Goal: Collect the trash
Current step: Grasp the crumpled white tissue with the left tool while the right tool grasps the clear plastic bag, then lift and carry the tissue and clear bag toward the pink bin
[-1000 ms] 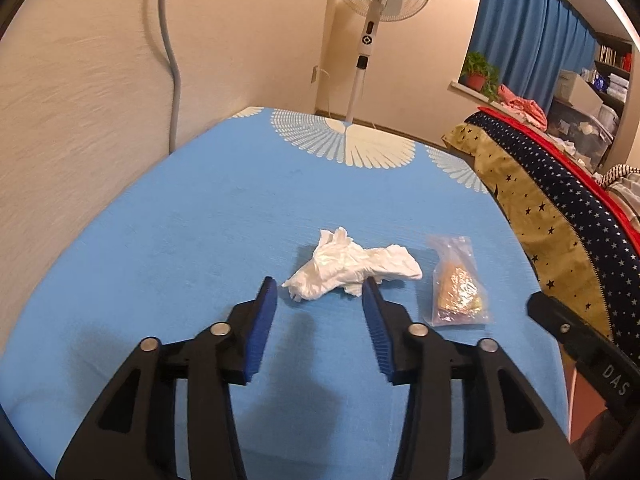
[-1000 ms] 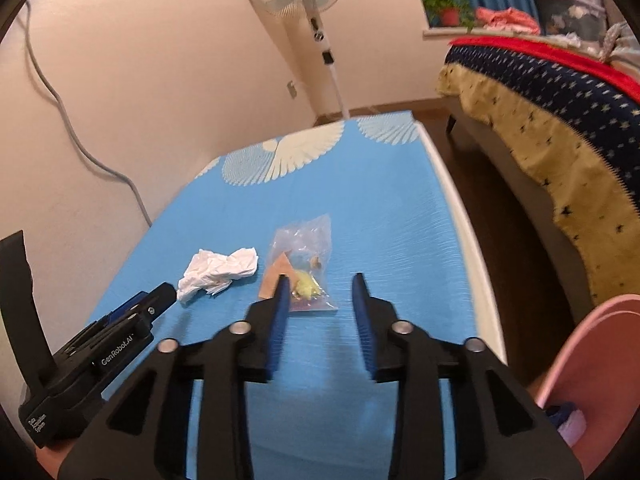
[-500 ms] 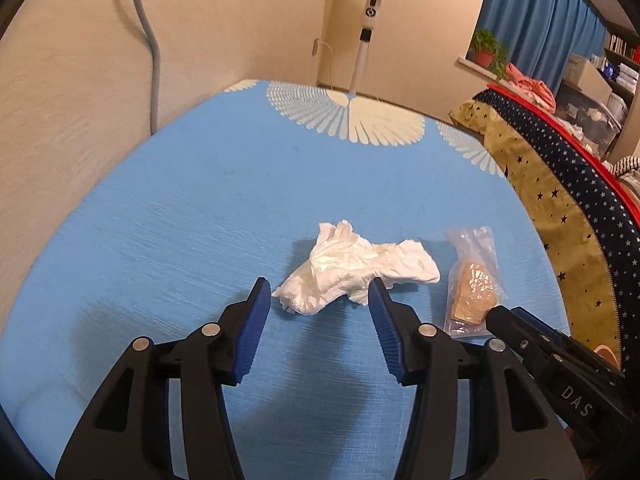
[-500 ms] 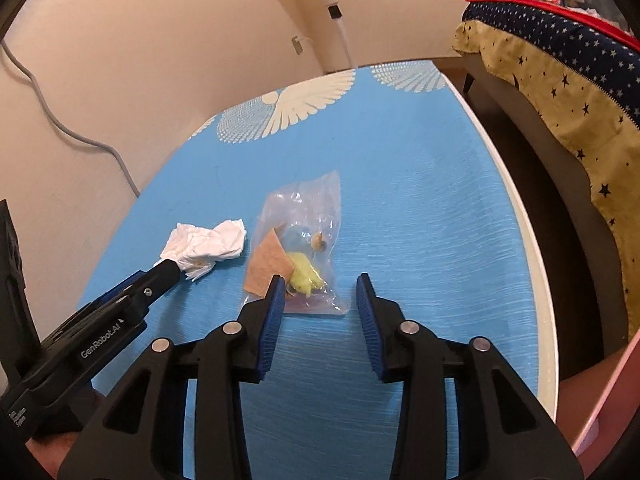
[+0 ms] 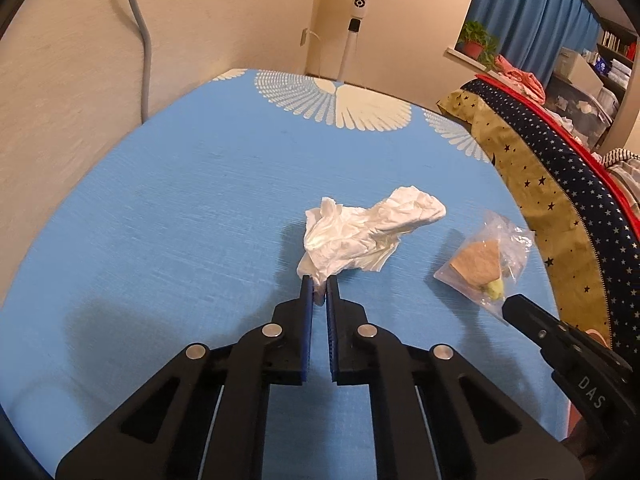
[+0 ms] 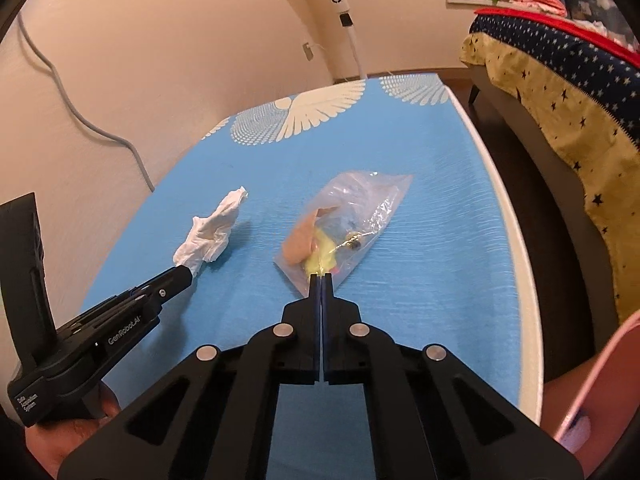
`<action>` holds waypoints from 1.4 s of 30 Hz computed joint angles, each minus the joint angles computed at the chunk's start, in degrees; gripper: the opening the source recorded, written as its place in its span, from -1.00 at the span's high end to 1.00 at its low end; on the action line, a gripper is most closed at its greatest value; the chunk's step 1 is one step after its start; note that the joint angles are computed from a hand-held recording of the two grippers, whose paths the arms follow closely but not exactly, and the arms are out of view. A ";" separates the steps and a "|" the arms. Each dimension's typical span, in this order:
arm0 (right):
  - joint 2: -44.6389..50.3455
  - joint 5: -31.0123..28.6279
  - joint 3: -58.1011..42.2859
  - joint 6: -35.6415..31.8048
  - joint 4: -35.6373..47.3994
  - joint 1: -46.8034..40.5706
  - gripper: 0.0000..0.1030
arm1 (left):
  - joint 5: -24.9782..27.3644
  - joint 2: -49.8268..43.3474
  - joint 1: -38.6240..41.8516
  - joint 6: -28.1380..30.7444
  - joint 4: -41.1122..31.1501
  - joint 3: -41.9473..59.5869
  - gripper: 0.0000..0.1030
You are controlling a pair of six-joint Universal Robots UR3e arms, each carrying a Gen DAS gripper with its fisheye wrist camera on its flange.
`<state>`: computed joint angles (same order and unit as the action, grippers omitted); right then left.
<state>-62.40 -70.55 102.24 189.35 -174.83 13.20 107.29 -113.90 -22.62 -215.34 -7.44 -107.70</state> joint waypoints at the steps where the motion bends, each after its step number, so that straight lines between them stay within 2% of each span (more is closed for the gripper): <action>1: -1.10 -0.39 0.90 -0.14 -0.05 0.04 0.99 | 0.54 0.65 -0.51 -0.21 -0.23 -0.10 0.87; 11: -17.61 -3.35 13.46 -2.54 0.45 -0.72 0.99 | 8.08 7.19 -8.62 -0.63 -5.89 2.02 0.88; 19: -34.49 -4.09 23.76 -5.20 3.38 -3.49 0.99 | 11.78 7.59 -15.84 -3.04 -8.61 3.34 0.88; 22: -39.58 -3.60 26.06 -5.95 5.32 -5.05 0.99 | 14.81 7.33 -19.63 -3.55 -11.54 5.56 0.88; 34: -63.94 -0.86 34.28 -10.12 19.16 -12.96 0.99 | 17.45 8.30 -26.74 -7.78 -16.77 7.11 0.88; 42: -79.03 3.18 37.83 -14.32 32.36 -22.61 0.99 | 18.57 8.36 -28.94 -8.41 -14.56 5.66 0.88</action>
